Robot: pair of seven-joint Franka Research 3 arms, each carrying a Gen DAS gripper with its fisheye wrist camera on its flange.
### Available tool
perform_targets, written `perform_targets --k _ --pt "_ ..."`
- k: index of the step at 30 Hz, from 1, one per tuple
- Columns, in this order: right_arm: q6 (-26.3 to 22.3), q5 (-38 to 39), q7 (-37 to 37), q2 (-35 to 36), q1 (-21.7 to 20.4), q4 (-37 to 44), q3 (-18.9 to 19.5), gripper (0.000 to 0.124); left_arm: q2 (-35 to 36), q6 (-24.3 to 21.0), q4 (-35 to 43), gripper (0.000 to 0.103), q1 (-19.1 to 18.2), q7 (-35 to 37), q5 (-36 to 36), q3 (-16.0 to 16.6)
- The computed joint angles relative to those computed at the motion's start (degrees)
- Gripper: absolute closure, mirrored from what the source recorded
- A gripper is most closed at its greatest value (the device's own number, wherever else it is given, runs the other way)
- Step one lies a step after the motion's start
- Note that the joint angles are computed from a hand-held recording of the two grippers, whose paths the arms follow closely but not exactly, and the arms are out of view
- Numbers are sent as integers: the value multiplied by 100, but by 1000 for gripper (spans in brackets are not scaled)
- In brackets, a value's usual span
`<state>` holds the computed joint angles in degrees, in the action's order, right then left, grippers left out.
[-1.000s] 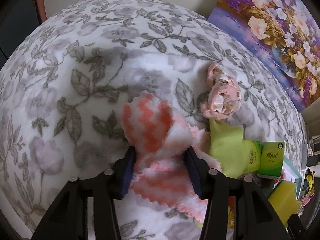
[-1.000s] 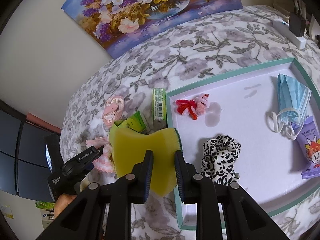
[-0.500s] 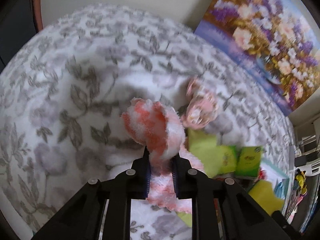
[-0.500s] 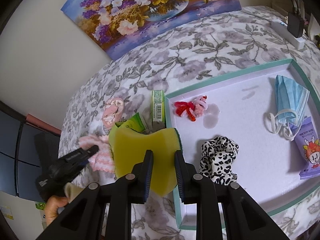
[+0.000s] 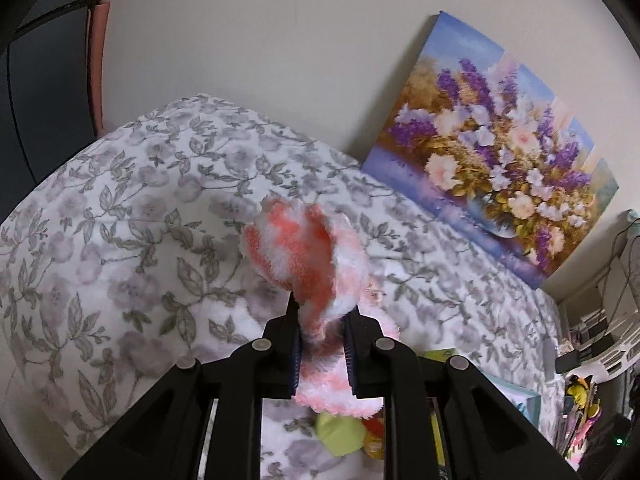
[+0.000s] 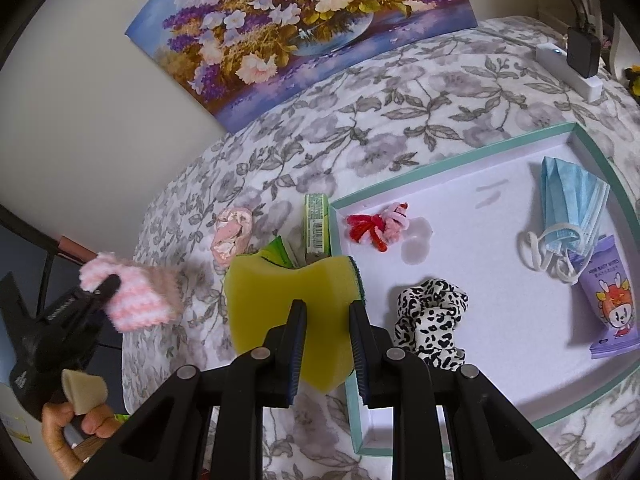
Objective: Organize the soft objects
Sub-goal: 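Carry sponge and cloth into the tray and open both tools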
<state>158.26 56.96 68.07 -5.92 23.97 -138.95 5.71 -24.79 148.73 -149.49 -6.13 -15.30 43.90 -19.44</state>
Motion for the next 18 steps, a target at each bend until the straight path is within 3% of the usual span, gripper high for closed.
perform_targets --k 6,18 --pt "35 -188 169 -43 -113 -93 -73 101 483 173 432 84 -148 8 73 -104" --pt "375 -839 879 -292 -714 -571 -439 101 2048 425 1798 84 -964 387 309 -38"
